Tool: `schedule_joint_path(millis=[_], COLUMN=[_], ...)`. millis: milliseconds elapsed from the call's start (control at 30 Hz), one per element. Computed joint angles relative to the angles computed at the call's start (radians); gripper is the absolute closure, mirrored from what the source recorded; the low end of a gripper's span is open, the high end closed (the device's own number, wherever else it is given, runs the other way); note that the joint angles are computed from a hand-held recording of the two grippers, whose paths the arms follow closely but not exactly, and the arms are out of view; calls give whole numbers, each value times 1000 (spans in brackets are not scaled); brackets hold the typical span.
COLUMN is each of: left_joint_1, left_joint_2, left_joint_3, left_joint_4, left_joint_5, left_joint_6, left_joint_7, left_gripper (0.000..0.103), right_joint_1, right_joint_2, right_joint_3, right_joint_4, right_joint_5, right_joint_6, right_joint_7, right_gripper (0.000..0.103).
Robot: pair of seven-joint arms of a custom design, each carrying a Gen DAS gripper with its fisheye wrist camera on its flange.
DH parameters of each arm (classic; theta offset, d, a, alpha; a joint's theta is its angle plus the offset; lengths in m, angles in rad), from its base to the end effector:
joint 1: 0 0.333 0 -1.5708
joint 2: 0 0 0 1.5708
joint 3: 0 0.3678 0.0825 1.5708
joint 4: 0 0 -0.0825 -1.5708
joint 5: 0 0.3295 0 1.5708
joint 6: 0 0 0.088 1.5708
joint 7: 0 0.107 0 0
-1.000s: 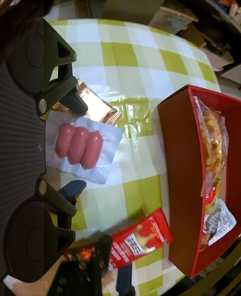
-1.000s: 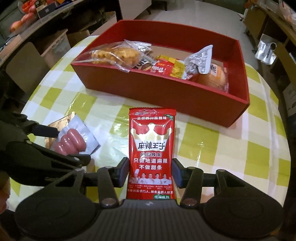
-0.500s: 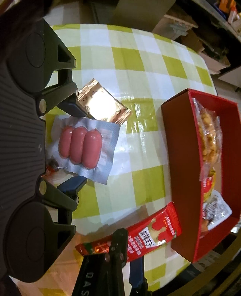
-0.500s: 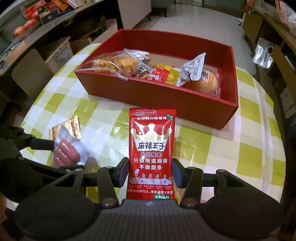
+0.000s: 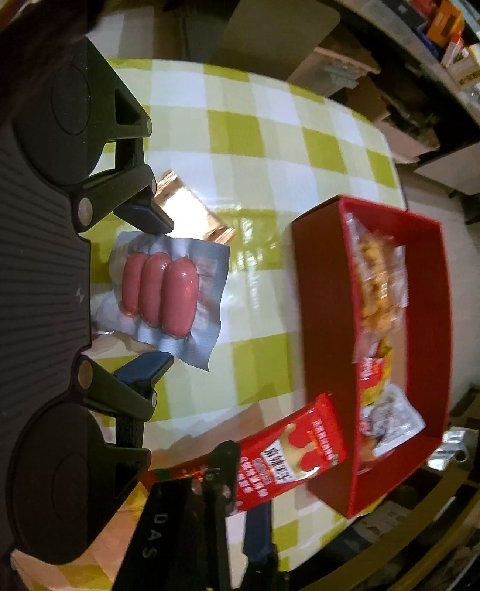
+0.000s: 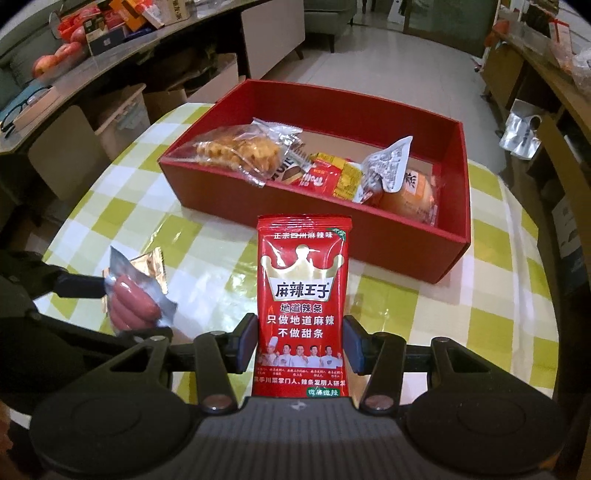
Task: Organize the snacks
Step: 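Lift the sausage pack and red packet and carry both over the red box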
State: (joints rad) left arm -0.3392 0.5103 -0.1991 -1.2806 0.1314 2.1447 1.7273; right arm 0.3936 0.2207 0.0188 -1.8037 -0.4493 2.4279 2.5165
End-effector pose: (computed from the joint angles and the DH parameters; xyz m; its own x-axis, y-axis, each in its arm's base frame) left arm 0.6310 -0.3245 0.5571 -0.6324 -0.7697 -0.0867 -0.7055 0.6186 -0.3458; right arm 0.5658 0.2446 0.5401 -0.2393 -0.9702 -0.0385 -0.8333 0.2256 -0.5047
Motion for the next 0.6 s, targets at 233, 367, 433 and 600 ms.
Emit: schedule_joint_path(millis=[233, 367, 433, 600], left_joint_1=[3, 1, -3, -18], left_joint_2=[19, 12, 9, 45], left_joint_3=[0, -2, 0, 0], left_joint_4=[68, 68, 62, 137], left_joint_5=[-20, -25, -21, -22], left_joint_6=[1, 43, 65, 44], left_joint_7=[-21, -33, -36, -47], left_gripper=[28, 28, 28, 28], right_joint_1=[0, -9, -14, -26], right_joint_2=[-24, -48, -55, -50], right_joint_3=[-14, -13, -11, -13], right_joint_4=[-12, -36, -41, -27], right_joint_5=[-44, -77, -89, -111], right_joint_6=[34, 61, 67, 63], right_joint_7=[63, 104, 116, 139], right_gripper=[48, 48, 48, 48])
